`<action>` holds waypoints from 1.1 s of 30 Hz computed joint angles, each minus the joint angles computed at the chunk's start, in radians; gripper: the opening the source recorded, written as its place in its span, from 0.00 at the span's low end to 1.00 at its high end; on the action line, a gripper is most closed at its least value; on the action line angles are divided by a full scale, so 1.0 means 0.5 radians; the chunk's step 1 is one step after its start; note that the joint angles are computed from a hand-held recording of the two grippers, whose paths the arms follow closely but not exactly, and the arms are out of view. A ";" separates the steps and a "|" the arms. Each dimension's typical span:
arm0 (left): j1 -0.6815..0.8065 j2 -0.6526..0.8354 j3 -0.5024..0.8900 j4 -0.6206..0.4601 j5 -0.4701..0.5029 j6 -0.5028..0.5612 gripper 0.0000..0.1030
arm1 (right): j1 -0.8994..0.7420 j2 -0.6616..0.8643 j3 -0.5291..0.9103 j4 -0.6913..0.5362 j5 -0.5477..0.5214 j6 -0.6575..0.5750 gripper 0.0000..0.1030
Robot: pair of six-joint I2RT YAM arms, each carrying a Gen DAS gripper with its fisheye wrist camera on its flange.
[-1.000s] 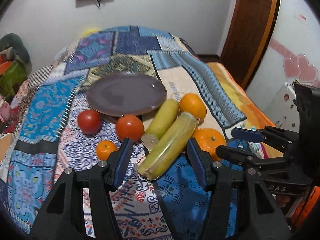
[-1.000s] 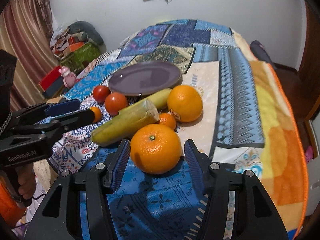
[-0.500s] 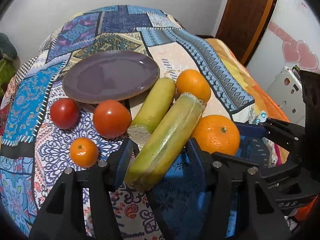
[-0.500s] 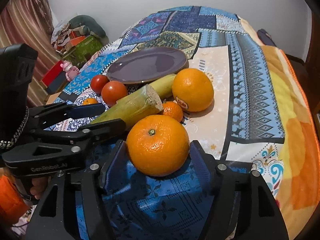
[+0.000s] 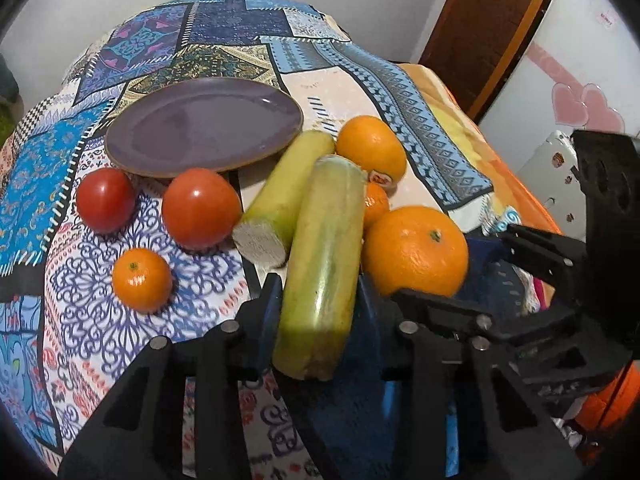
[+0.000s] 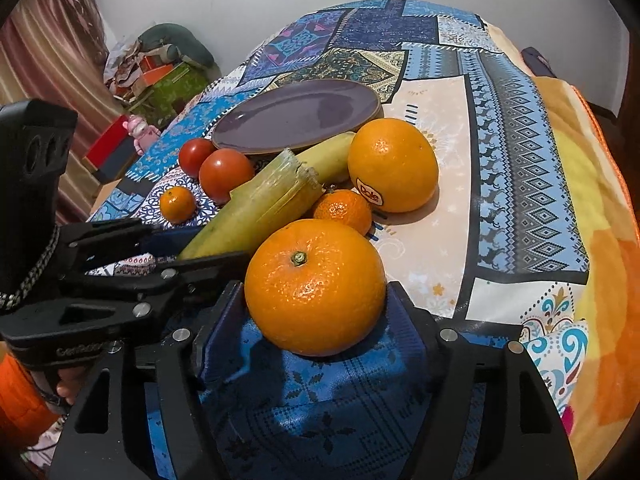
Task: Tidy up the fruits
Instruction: 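Grasp the yellow corn cob with the left tool while the right tool grasps a large orange, then lift the corn cob with the left tool while the right tool lifts the orange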
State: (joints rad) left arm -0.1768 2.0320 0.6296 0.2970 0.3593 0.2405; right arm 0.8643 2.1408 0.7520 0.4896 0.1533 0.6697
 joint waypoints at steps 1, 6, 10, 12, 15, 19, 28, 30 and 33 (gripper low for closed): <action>-0.003 -0.021 -0.018 -0.011 0.001 0.001 0.35 | 0.001 -0.007 0.000 -0.014 0.009 0.003 0.65; -0.038 -0.111 -0.100 -0.075 -0.023 -0.002 0.34 | 0.031 -0.078 -0.066 -0.065 0.064 -0.008 0.65; -0.081 -0.108 -0.086 -0.101 -0.097 -0.017 0.34 | 0.040 -0.150 -0.166 -0.071 0.097 0.012 0.65; -0.103 -0.063 -0.024 -0.138 -0.117 -0.042 0.34 | 0.025 -0.173 -0.212 -0.052 0.093 0.016 0.65; -0.142 0.006 0.059 -0.163 -0.166 -0.061 0.34 | 0.007 -0.168 -0.222 -0.036 0.071 0.022 0.65; -0.181 0.089 0.174 -0.198 -0.219 -0.077 0.35 | 0.023 -0.137 -0.161 -0.086 0.099 0.013 0.67; -0.198 0.111 0.134 -0.066 -0.255 -0.111 0.35 | 0.013 -0.054 -0.120 -0.044 0.110 0.006 0.66; -0.192 0.078 0.095 -0.044 -0.258 -0.104 0.35 | 0.017 -0.063 -0.133 -0.033 0.121 0.014 0.66; -0.158 0.003 0.031 -0.031 -0.237 -0.092 0.35 | 0.041 -0.080 -0.132 -0.057 0.169 0.027 0.65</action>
